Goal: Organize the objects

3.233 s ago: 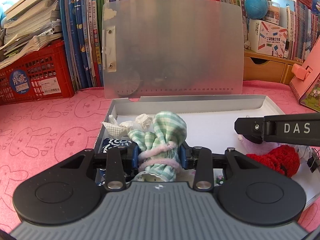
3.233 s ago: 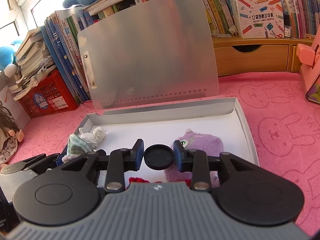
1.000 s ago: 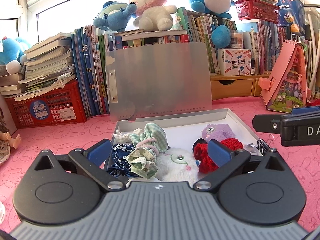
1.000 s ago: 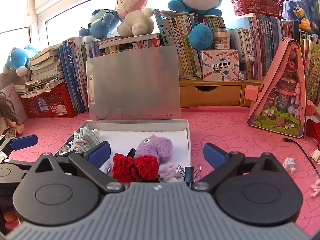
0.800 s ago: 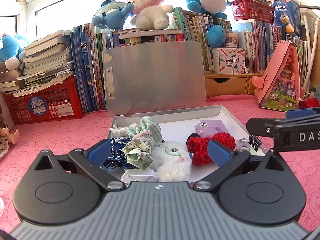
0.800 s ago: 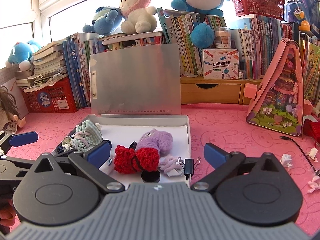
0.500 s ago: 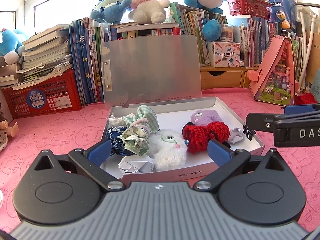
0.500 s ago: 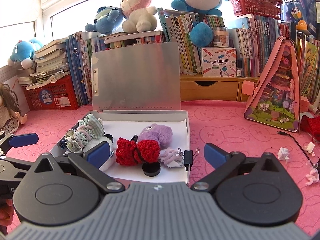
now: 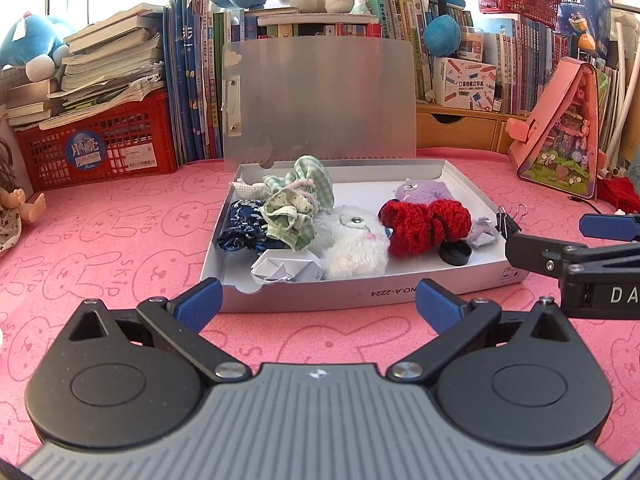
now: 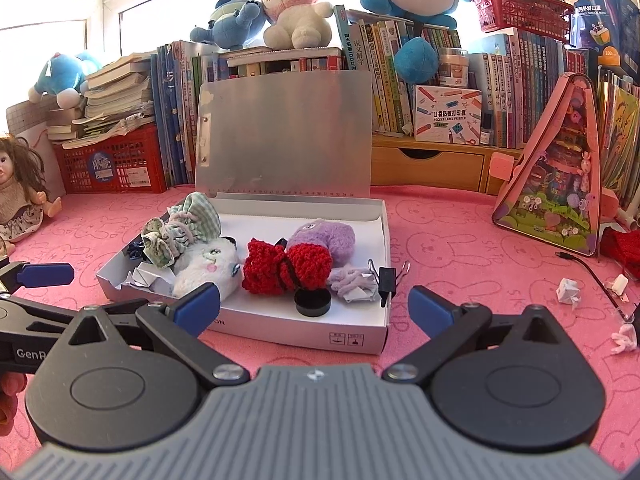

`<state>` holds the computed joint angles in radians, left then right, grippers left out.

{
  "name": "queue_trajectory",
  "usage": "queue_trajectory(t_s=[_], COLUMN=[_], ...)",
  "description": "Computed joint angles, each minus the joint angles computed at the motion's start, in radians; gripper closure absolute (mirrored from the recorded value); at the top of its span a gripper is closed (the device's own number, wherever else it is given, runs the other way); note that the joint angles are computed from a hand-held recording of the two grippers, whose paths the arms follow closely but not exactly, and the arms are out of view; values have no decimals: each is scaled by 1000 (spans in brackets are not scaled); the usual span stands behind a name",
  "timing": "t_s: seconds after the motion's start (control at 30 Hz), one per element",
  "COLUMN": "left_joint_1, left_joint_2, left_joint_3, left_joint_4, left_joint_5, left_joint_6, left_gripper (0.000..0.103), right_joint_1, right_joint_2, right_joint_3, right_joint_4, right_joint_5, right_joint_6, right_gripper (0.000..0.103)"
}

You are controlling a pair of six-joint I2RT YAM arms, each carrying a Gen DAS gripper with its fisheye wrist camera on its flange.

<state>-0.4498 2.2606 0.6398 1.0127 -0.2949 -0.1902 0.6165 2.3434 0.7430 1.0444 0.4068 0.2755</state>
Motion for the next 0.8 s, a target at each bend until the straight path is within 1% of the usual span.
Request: queue_trajectory(t_s=[0.1,0.23,0.57,0.8], left_joint_1=[11,12,29,32], left_joint_2=[12,46,112,144], left_joint_3=[-5,-5,-5,10], left_joint_4=[0,11,20,13], left_joint_5=[15,-7,-5,-12], left_joint_6=[-25,-36,-64,-78], left_gripper=[0,0,0,0], right_joint_1=[21,38,62,77], right_joint_2=[22,48,127,163], right_joint_3=[-3,-1,37,64], right_joint_4=[19,28,-16,-34], right_joint_5=[29,43,42,69], right_joint_6=[-2,8,79,86], right_gripper=[0,0,0,0])
